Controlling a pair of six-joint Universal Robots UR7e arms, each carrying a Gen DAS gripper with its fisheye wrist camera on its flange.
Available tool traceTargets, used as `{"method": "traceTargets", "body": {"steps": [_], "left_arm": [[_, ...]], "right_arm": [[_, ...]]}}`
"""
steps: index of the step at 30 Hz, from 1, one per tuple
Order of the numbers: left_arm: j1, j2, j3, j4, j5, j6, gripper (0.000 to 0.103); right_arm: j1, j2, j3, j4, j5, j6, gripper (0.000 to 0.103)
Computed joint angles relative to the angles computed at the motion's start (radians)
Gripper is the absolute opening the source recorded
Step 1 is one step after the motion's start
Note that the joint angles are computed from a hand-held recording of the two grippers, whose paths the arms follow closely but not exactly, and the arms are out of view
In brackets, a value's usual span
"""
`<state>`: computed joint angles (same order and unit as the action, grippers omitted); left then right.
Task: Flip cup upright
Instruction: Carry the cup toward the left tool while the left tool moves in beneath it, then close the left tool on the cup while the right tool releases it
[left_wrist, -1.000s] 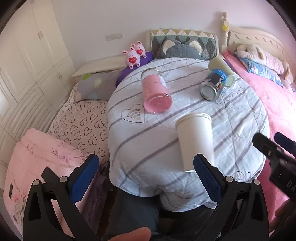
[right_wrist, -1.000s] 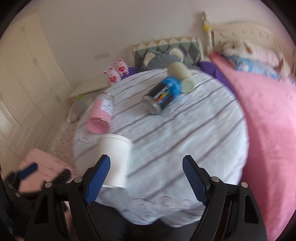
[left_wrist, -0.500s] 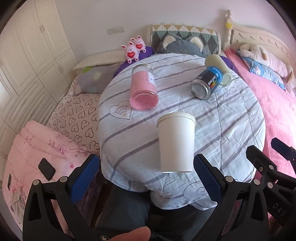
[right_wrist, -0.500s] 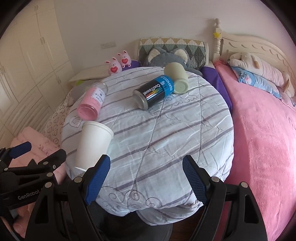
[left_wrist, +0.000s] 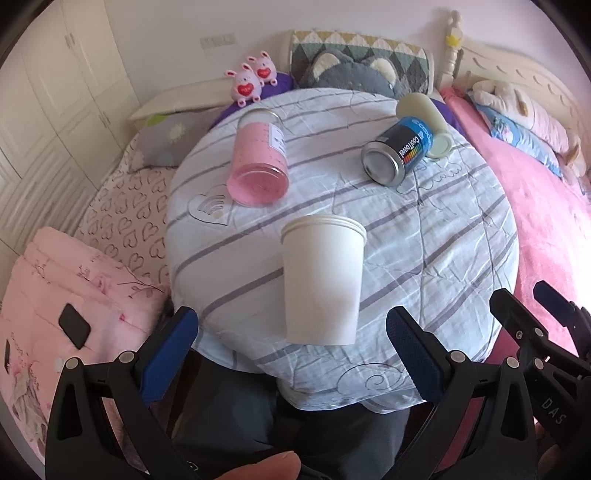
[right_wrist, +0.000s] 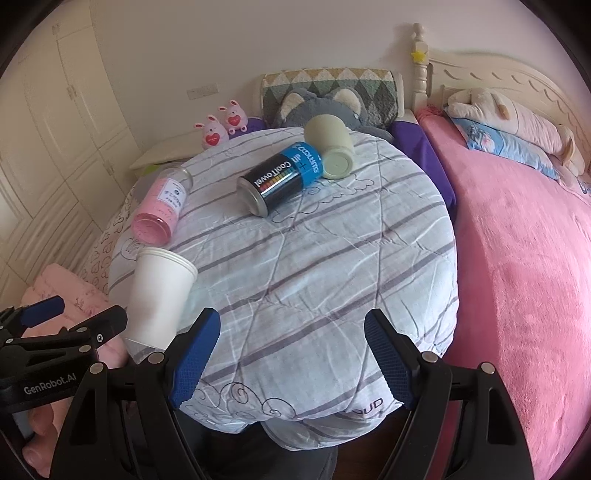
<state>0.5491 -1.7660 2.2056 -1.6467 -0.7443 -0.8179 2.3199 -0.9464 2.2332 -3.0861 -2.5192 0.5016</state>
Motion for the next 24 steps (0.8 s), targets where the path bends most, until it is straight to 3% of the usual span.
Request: {"method": "traceTargets", "body": {"steps": [9,24], "left_arm": [[0.040,0.048,0.000,-0.062,0.010,0.045,0.103],[0.167,0.153,-0.021,-0.213,-0.019,0.160,0.103]], "right_arm": [[-0.011,0.007,-0.017,0.014,0.005,-0.019,0.082],[-0.060,0.043,-0.076,0.074,0.018,-0.030,0.082]]}}
